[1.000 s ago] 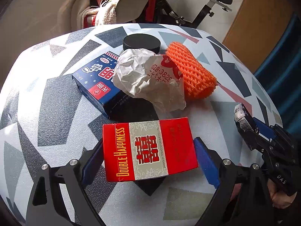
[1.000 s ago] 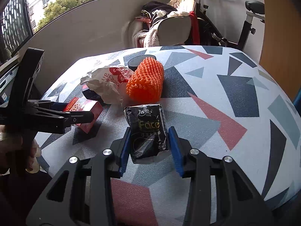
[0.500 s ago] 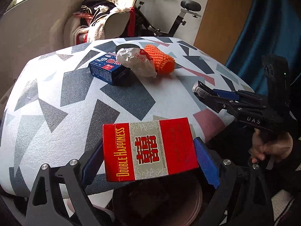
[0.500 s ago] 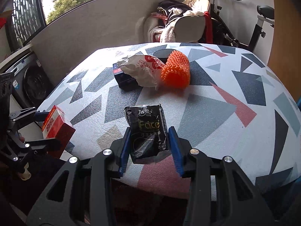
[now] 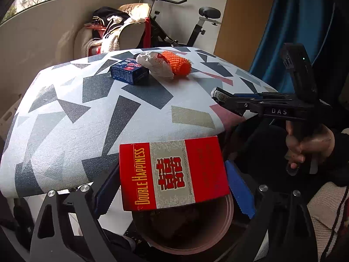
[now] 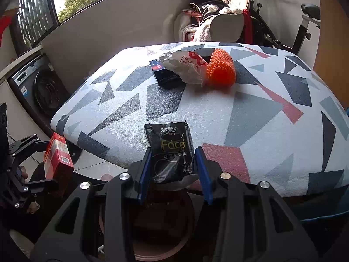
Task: Collect trash
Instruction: 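Carry the red box over the bin with the left tool while the right carries the black packet, then open the left tool over the bin while the right tool opens to drop the black packet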
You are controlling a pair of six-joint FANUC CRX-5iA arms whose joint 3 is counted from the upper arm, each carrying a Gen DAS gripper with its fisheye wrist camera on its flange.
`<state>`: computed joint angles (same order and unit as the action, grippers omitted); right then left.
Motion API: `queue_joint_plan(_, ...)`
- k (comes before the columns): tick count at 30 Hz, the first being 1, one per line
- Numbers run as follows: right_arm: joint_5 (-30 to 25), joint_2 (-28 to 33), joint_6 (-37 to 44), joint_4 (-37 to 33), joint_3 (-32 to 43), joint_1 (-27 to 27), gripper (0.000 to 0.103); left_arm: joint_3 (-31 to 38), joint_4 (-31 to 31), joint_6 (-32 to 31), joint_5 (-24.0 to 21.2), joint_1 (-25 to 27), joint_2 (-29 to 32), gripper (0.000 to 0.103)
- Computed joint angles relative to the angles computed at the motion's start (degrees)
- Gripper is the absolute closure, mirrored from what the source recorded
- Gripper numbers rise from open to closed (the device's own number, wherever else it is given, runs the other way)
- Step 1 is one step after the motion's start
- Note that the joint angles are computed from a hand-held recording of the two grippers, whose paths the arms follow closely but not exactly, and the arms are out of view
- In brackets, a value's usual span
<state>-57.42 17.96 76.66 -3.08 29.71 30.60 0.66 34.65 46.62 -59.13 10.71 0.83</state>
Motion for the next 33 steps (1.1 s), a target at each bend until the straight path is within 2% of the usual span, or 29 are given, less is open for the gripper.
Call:
queue_joint_plan(3,-0.2,-0.2,-0.7,0.8,-0.3,0.7,0.061,-0.8,0.2,-0.8,0.8,-0.3,-0.3,0.014)
queue_joint_plan(6,-0.1,-0.3,-1.0,1.6,-0.7,1.4,0.062,0.4,-1.5,0.8,-0.7,-0.5,0.7,0.014)
queue_joint_plan(14,0.2,-0.6,-1.3,2.4,-1.1,1.9,0.061,-0.5,1.4,0.3,-1.1,0.3,1.0,0.014)
queue_joint_plan(23,0.1,-0.6,-1.1,1.9,-1.6,1.8,0.061,0.2,0.9,-0.5,-1.8,-0.4,1.6,0.013)
queue_joint_plan(27,-0.3,-0.4,-0.8,0.9,-1.5,1.5,0.061,0.5,0.2,0.2,-1.5,-0.6,1.7,0.009)
queue_joint_plan(33,-0.5,-0.3,-0.6,0.4,-1.6,1.5,0.061,0.2,-1.5,-0.1,0.2,-1.5,0.8,0.009)
